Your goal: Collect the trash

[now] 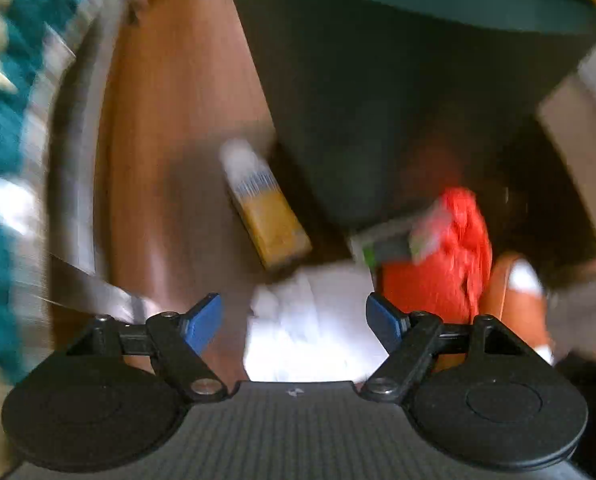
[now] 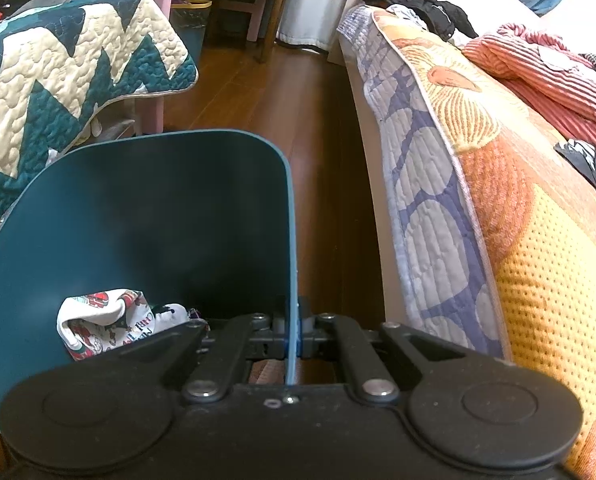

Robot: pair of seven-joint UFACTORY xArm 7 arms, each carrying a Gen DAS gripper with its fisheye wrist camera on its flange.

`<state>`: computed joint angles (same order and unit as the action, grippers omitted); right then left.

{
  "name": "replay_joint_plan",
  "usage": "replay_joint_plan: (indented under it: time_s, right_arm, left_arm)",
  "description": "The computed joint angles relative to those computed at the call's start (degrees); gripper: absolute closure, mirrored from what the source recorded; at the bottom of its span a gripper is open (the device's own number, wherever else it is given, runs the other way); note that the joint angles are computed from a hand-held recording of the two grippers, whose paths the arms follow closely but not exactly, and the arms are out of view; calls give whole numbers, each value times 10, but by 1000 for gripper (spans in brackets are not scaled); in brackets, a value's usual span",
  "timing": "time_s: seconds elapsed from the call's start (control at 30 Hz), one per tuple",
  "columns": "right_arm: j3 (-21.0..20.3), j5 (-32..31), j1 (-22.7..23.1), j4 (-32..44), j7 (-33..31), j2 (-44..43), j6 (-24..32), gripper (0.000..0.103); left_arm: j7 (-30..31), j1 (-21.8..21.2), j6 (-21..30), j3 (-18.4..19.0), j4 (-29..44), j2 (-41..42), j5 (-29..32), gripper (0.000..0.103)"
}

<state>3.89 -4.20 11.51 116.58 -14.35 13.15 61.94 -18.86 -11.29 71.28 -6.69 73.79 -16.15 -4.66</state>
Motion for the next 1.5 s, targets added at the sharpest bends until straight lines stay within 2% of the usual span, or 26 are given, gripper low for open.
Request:
replay_joint_plan:
  time_s: [0.07, 0.13, 0.23, 0.33, 0.37, 0.4, 0.43, 0.5, 0.53, 0.57, 0.6, 0.77, 0.9, 1.03, 1.1, 1.17, 1.3, 1.5]
  right_arm:
    - [0, 2, -2, -5, -3, -3, -4, 100]
    - [-1, 5, -4, -9, -2, -5, -6, 100]
    - [-1, 6, -6, -11, 2, -6, -6, 100]
    - [-2, 9, -8, -14, 7, -7, -7, 100]
    - [-2, 10, -9, -15, 7, -8, -6, 100]
    - [-2, 11, -10, -17, 9, -9, -6, 100]
    - [-2, 11, -10, -19, 10, -11, -7, 100]
    - [-3, 8, -10, -17, 16, -10, -4, 100]
    - [-3, 7, -9, -19, 19, -11, -4, 100]
    - [-2, 7, -10, -22, 19, -13, -6, 100]
    - [-2, 8, -11, -27, 16, -16, -8, 100]
    - [0, 6, -12, -43, 5, -25, -22, 100]
    - [1, 9, -12, -39, 1, -24, -18, 100]
    - [1, 6, -9, -37, 2, -23, -18, 100]
    - [2, 6, -8, -38, -1, -24, -20, 100]
    - [3, 8, -8, -42, -4, -26, -23, 100]
    - [4, 11, -8, -43, -11, -27, -25, 100]
    - [5, 10, -5, -45, -14, -29, -27, 100]
  left_arm:
    - [10, -6, -14, -7, -28, 8, 5, 24]
    - [20, -14, -28, -5, -55, 16, -14, 24]
    - [10, -22, -45, -10, -75, 38, -27, 25]
    - [8, -29, -46, -16, -85, 57, -12, 26]
    - [0, -29, -37, -18, -82, 66, 0, 29]
    - [-3, -28, -29, -15, -83, 71, 0, 39]
    - [-6, -28, -44, -15, -93, 65, 6, 41]
    - [-7, -30, -42, -15, -86, 74, 12, 44]
    - [-7, -31, -40, -17, -83, 76, 23, 68]
    - [-5, -23, -39, -27, -79, 79, 33, 85]
    - [6, -32, -27, -13, -73, 84, 19, 103]
    - [6, -28, -21, -8, -87, 40, 14, 103]
    - [18, -21, 7, -4, -52, 11, 22, 103]
    - [39, -16, 53, 6, 43, 12, -10, 103]
    - [57, -16, 61, 6, 89, 9, -18, 103]
    - [74, -17, 56, -3, 127, 3, -1, 103]
    - [90, -12, 46, 0, 210, 9, -8, 103]
    - [59, 5, 4, -1, 344, 82, 10, 103]
